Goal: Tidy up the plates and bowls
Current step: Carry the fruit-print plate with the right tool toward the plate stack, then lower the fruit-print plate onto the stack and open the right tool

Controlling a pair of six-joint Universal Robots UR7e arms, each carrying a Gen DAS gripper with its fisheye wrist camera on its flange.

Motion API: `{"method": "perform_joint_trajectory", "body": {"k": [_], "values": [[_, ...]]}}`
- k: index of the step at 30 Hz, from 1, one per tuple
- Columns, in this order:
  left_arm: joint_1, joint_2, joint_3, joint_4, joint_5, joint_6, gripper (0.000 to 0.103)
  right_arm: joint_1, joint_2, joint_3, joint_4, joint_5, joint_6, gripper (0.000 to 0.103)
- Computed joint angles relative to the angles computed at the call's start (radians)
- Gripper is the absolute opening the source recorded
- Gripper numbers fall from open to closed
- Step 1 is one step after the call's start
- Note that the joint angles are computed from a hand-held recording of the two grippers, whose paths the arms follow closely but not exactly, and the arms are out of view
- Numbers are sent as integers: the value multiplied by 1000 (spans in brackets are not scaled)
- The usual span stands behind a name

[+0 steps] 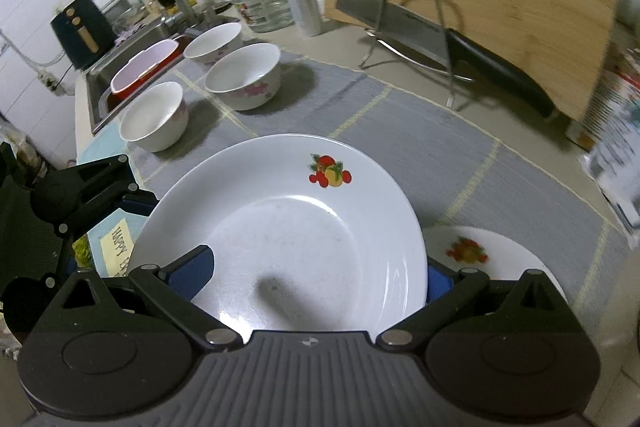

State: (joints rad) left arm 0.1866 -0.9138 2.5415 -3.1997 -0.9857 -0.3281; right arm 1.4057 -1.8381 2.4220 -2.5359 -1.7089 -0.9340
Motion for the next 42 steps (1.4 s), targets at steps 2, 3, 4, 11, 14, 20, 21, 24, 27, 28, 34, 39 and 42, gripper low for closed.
{"method": "perform_joint_trajectory", "body": {"k": [2,3,4,11,14,20,21,24,27,28,34,39,42], "values": [[9,16,-14,-17,-15,31,102,-17,-25,7,0,4,-3,103],[14,24,-21,-24,-23,45,102,-25,-37,10,0,5,-4,103],[18,32,-29,-31,-32,59,102,-33,-48,14,-1,7,-4,103],[43,80,-75,-66,-88,141,102,-96,-128,33,5,24,-11,103],[50,98,-92,-76,-109,170,102,-128,-160,39,12,35,-17,103],[64,130,-119,-88,-148,205,102,-175,-201,52,10,46,-19,103],[66,133,-122,-88,-154,209,102,-182,-206,53,11,47,-20,103],[78,145,-136,-91,-171,230,102,-202,-221,55,16,52,-23,103],[87,154,-148,-90,-184,249,102,-219,-229,55,16,55,-27,103],[90,157,-153,-90,-188,254,102,-225,-231,55,16,56,-27,103],[108,171,-177,-80,-207,277,102,-251,-231,54,12,61,-29,103],[115,173,-183,-73,-214,282,102,-264,-223,53,7,62,-24,103],[120,175,-188,-68,-217,282,102,-265,-214,53,-2,60,-22,103]]}}
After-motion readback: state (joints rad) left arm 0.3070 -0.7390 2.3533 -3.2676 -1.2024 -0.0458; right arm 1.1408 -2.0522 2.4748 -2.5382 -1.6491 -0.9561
